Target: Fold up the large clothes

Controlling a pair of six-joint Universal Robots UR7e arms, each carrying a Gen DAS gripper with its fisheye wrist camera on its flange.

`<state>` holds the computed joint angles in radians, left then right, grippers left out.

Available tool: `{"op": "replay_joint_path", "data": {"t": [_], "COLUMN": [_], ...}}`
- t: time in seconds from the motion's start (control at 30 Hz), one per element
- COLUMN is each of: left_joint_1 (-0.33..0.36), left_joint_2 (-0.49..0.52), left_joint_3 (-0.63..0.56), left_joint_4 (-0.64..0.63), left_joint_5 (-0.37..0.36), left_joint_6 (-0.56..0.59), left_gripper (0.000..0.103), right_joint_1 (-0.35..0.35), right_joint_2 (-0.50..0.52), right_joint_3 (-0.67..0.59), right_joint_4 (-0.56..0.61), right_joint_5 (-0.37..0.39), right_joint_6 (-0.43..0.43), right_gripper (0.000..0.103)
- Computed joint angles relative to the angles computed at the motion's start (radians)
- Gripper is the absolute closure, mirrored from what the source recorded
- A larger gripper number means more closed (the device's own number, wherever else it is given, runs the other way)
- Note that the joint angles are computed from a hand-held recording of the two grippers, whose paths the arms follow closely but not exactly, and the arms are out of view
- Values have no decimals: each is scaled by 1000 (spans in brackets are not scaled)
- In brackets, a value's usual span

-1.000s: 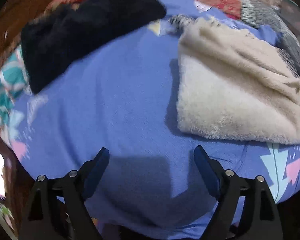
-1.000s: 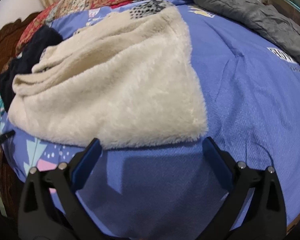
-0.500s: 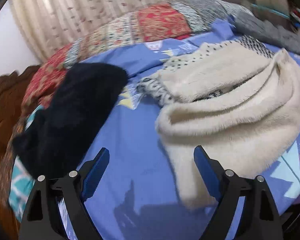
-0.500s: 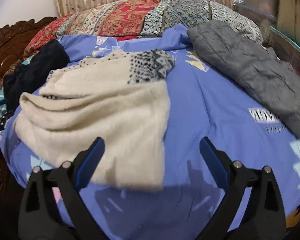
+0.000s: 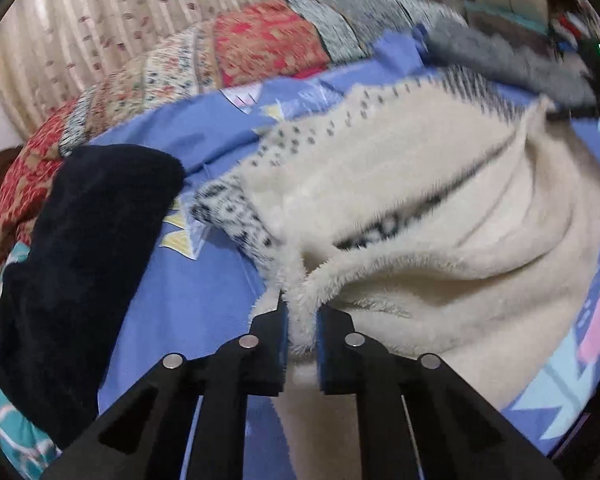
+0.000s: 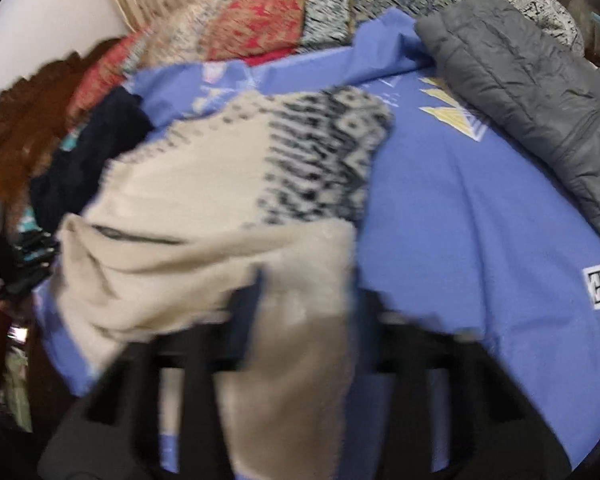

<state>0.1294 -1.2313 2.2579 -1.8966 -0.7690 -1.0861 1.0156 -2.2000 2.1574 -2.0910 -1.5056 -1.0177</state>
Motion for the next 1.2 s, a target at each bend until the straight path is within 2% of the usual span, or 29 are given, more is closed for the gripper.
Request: {"op": "replay_joint_path", "data": {"t": [0.13, 0.23, 0.3, 0.33, 0.43, 0.5, 0.57, 0.6, 0.63, 0.67, 0.7, 0.73, 0.77, 0.8, 0.87, 0.93, 1.03, 1.13, 1.2], "left_joint_1": [-76, -92, -69, -52, 33, 117, 216, 256, 311, 364, 417, 468, 506, 514, 501, 483, 446, 412, 391], "left_joint_2": [-96, -139, -140, -138, -104, -57, 30, 71, 124, 178, 231, 285, 318, 321, 285, 252, 205, 176, 154], "left_joint_3": [18, 8, -14, -26, -90, -153, -260, -310, -376, -443, -507, -569, -597, -598, -543, -509, -490, -509, -489], "left_joint_4": [24, 29, 20, 11, -11, -37, 36, 95, 168, 250, 323, 403, 442, 439, 358, 324, 360, 458, 419], "left_joint_5": [19, 64, 99, 118, 196, 241, 262, 259, 233, 191, 135, 76, 36, 28, 51, 75, 140, 210, 234], "left_joint_6": [-135, -191, -193, -188, -158, -117, -125, -144, -168, -203, -228, -262, -296, -309, -303, -293, -362, -513, -557], "left_gripper": [70, 70, 70, 70, 70, 70, 70, 65, 63, 62, 61, 61, 61, 61, 61, 56, 50, 49, 49], "right_joint_1": [-139, -138, -78, -42, 142, 202, 274, 300, 333, 357, 382, 390, 396, 389, 368, 384, 441, 510, 539], "right_joint_2": [-120, -137, -104, -83, 69, 170, 307, 367, 445, 494, 551, 592, 600, 590, 540, 508, 498, 526, 558], "right_joint_3": [-54, -90, -110, -113, -136, -164, -195, -203, -203, -196, -192, -174, -154, -142, -94, -54, -61, -60, -53], "right_joint_4": [221, 236, 179, 134, -108, -207, -338, -402, -490, -557, -629, -715, -758, -761, -798, -840, -732, -614, -548], "right_joint_5": [228, 307, 318, 309, 191, 134, 25, -39, -141, -232, -333, -393, -410, -385, -286, -251, -234, -226, -216], "right_joint_6": [-110, -94, -28, 6, 164, 228, 299, 328, 338, 326, 309, 281, 279, 288, 285, 247, 247, 260, 279], "right_gripper": [95, 95, 95, 96, 96, 96, 95, 94, 89, 80, 46, 34, 34, 34, 34, 34, 34, 34, 36]}}
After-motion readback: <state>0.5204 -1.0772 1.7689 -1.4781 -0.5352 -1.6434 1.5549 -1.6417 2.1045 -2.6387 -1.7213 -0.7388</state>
